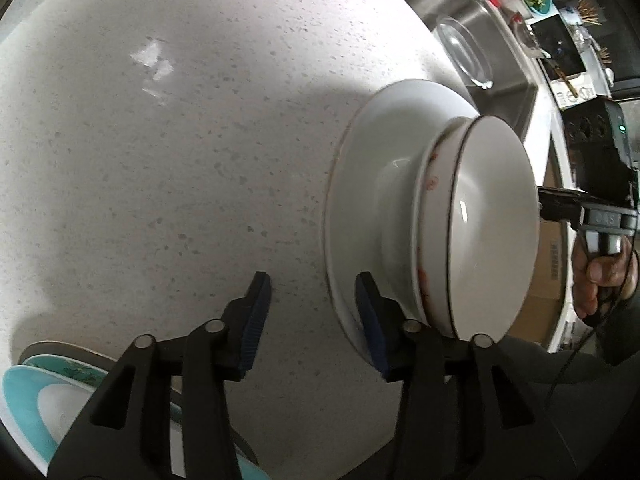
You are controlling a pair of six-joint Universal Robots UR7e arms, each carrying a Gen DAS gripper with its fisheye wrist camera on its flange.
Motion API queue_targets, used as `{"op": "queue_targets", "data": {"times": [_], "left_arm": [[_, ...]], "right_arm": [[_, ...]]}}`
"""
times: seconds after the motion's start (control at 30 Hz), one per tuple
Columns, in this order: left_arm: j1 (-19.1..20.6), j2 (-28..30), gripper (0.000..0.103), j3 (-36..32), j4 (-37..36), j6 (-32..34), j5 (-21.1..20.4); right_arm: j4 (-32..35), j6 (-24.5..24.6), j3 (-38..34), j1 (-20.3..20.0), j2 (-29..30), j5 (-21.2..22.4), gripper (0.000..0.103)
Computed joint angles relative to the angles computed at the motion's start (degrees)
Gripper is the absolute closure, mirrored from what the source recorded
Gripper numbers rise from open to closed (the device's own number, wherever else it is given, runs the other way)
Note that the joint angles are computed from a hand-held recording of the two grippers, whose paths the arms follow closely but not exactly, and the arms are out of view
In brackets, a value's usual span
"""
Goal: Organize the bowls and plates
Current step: 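Carry the bowl stack over the teal floral plate stack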
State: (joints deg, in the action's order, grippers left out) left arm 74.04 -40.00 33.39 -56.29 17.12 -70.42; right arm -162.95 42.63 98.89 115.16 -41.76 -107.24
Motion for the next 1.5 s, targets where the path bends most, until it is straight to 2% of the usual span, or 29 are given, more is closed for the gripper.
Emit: {"op": "queue_targets", "data": {"times": [0.1, 0.17, 0.2, 0.23, 0.37, 0.47, 0.6, 0.73, 0.87, 1.17, 1.5], "left_arm": [[-0.2, 0.0, 0.076, 0.0, 0.6, 0.6, -0.9], [-0.3, -0.2, 0.086, 0.3, 0.2, 0.9, -0.7], [-0.5, -0.7, 0.088, 1.3, -0.6, 1.1, -0.6], [-0.6, -1.0, 0.088, 2.2, -1.5, 1.3, -0.1], [-0.9, -1.2, 0.089, 3.0, -3.1, 0.9, 0.4], [-1.4, -1.9, 0.09, 4.3, -3.7, 1.3, 1.8], [-2.2, -3.4, 0.09, 8.3, -6.6, 0.8, 2.5], [-2.4, -4.6, 0.09, 10.9, -8.9, 0.5, 2.5], [-2.8, -6.2, 0.091, 14.1, -11.8, 1.2, 3.5], [-4.1, -9.5, 0.092, 20.6, -17.2, 0.3, 5.6], [-4.7, -9.5, 0.093, 21.1, -17.7, -1.0, 6.1]], "right_arm": [[-3.7, -1.3, 1.3, -1.1, -0.2, 3.5, 0.076], [-5.0, -1.8, 1.7, -1.6, -0.3, 5.6, 0.082], [-4.7, -1.9, 1.5, -1.6, -0.2, 6.0, 0.084], [-4.1, -2.3, 1.0, -1.5, 0.0, 6.3, 0.089], [-1.1, -2.9, -0.6, -0.7, 0.4, 5.3, 0.089], [0.9, -2.6, -1.8, 0.0, 0.8, 3.4, 0.089], [8.7, -3.4, -6.4, 2.1, 2.4, -2.7, 0.089], [9.3, -3.5, -7.0, 2.3, 2.8, -3.9, 0.089], [15.8, -5.1, -10.9, 3.8, 4.1, -8.3, 0.089], [18.3, -5.4, -13.2, 4.7, 5.5, -11.8, 0.09], [19.4, -4.9, -13.8, 5.1, 5.8, -12.6, 0.09]]}}
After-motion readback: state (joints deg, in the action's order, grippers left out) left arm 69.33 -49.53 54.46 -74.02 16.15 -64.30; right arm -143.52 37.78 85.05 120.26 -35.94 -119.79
